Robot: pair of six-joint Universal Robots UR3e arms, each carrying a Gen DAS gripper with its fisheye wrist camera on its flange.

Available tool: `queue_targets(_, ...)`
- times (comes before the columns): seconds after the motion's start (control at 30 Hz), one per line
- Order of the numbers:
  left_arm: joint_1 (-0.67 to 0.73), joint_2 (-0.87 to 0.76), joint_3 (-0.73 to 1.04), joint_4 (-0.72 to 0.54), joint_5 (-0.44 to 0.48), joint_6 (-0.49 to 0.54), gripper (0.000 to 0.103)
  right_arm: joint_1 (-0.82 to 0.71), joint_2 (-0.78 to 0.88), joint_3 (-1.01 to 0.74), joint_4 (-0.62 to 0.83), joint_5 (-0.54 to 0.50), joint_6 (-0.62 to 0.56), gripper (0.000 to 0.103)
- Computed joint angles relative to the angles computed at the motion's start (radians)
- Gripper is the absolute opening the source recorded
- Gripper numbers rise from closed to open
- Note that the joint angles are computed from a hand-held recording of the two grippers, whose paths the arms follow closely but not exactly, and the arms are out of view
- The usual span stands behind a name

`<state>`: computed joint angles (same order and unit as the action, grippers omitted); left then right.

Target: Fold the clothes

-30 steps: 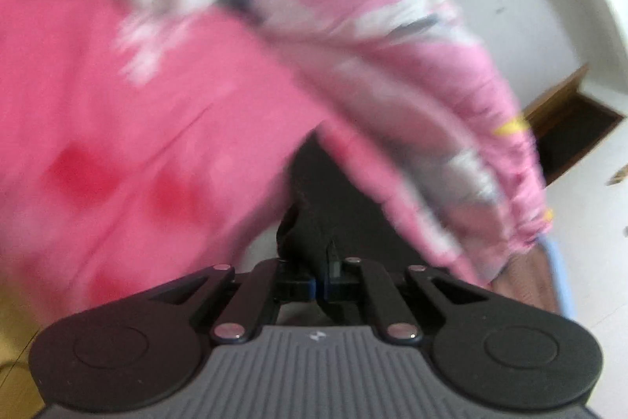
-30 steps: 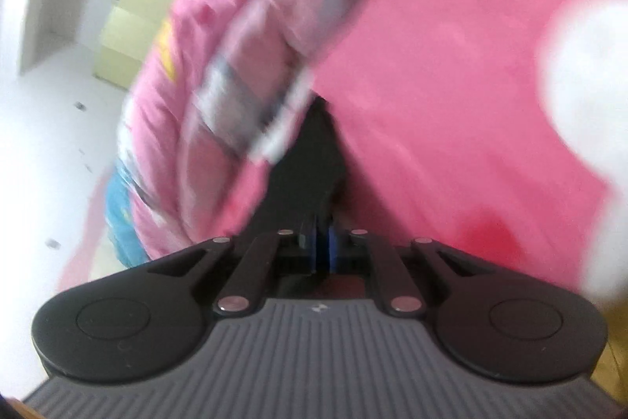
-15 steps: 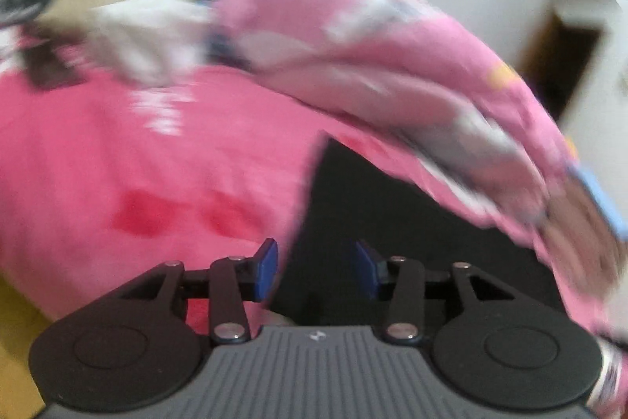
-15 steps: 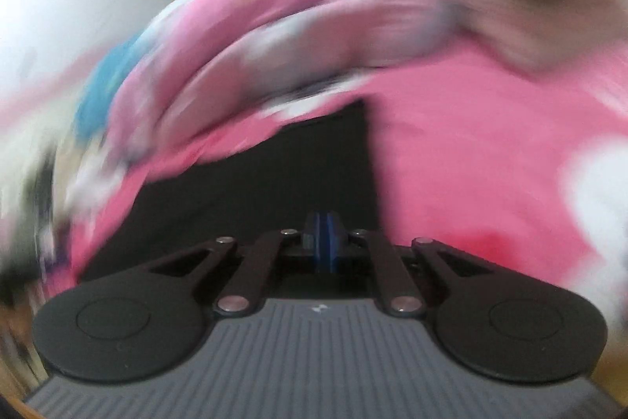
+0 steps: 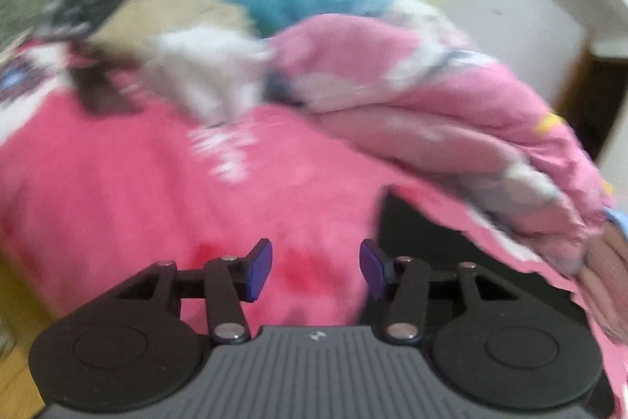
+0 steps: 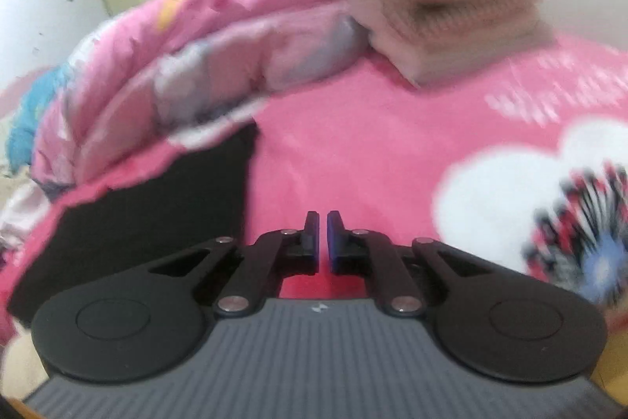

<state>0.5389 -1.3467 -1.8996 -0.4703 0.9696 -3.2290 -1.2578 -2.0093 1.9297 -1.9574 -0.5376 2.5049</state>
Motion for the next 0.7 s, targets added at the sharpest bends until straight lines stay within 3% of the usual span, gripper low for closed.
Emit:
queue_targets(0.1, -0.171, -0.162, 0.197, -0.109, -0.037, 0.145, 0.051, 0.278, 0.176, -0.092, -0.215, -0.021, 0.120, 0.005)
queue_targets(0.17, -0.295, -0.315, 0.368, -0.207, 0.027, 0.223, 0.049, 0.464, 0.329, -0.205, -0.236, -0.056, 0.114, 0.004)
queue_targets(0.23, -0.367, -0.445, 0.494, -0.244, 0.107, 0.231, 0.043, 0.597, 0.464, -0.321, -0.243, -0.135, 0.111, 0.003)
queue_targets(0.27, -0.370, -0.483, 0.522, -0.237, 0.126, 0.204, 0.035, 0.630, 0.521, -0.366, -0.263, -0.185, 0.126, 0.002)
queue_targets(0.4, -0.276, -0.574, 0.642, -0.258, 0.107, 0.077, 0.030, 0.516, 0.643, -0.498, -0.208, -0.200, 0.274, 0.000)
queue_targets(0.5, -0.269, -0.625, 0.764, -0.296, 0.194, 0.054, 0.045, 0.492, 0.690, -0.621, -0.244, -0.317, 0.360, 0.002)
queue_targets(0.57, -0.274, -0.639, 0.816, -0.303, 0.216, 0.059, 0.046, 0.514, 0.707, -0.692, -0.222, -0.350, 0.339, 0.006)
queue_targets(0.7, -0.296, -0.612, 0.767, -0.250, 0.167, 0.058, 0.053, 0.590, 0.813, -0.894, 0.119, -0.167, 0.123, 0.006)
